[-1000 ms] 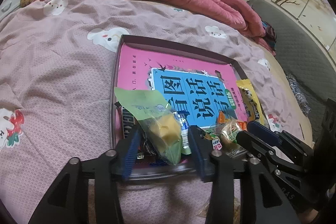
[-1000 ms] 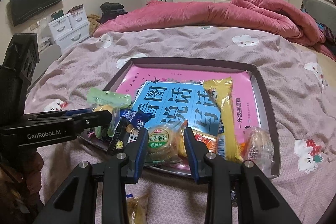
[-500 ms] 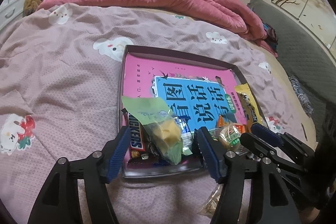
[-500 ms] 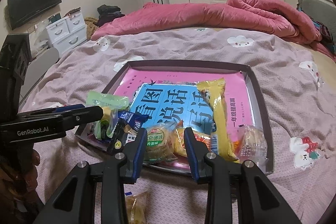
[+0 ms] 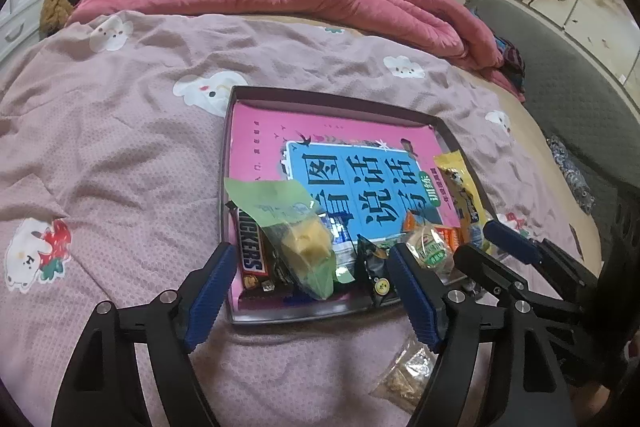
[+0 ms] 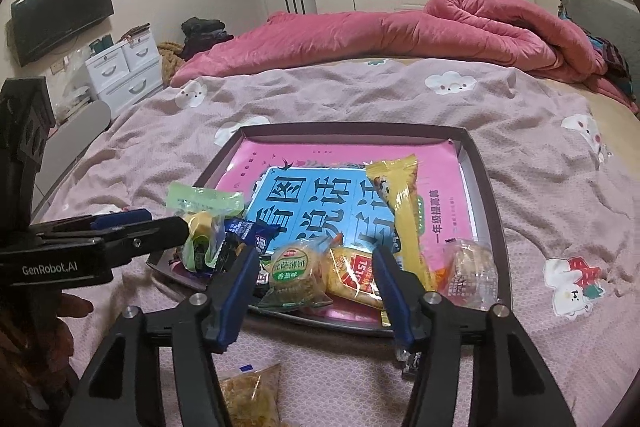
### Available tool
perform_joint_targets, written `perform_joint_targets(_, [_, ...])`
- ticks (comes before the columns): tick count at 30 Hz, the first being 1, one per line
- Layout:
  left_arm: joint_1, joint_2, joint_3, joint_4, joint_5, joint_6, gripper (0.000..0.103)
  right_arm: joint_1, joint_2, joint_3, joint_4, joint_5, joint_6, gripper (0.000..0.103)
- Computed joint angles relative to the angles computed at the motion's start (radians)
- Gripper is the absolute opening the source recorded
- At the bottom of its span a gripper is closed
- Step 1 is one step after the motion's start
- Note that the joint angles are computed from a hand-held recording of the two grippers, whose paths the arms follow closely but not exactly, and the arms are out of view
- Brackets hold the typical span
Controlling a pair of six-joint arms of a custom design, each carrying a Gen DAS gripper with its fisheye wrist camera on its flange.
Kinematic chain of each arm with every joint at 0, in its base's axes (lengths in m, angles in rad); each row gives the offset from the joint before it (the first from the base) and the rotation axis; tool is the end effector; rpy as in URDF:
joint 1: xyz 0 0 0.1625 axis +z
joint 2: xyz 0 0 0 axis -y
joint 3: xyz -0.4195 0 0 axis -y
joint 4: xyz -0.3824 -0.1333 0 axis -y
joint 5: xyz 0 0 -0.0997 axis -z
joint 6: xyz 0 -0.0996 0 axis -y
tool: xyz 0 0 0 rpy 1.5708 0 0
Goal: Organize snacks
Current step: 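Open the right tool to release the biscuit packet while the left tool releases the green packet, then withdraw both open tools toward the clear cookie bag and dark candy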
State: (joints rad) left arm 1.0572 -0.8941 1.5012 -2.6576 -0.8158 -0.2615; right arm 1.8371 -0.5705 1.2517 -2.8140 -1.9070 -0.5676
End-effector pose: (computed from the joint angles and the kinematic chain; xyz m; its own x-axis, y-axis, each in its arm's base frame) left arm -0.1677 -0.7076 0.2531 -0.8755 -0.1202 -0.4680 0.2169 0.7677 -0.6030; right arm 0.3034 -0.7305 0.1218 -0.6872 -0.5054 0.5219 -0.7023 0.6460 -0.2992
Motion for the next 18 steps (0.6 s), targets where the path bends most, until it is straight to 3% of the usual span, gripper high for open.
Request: perform_joint_targets(18, [-0.028,-0.033,0.039,0.055,0.008,-0.046,0.082,0.002,-0.042,0.049,-0.042,0.015,-0.012,0.071])
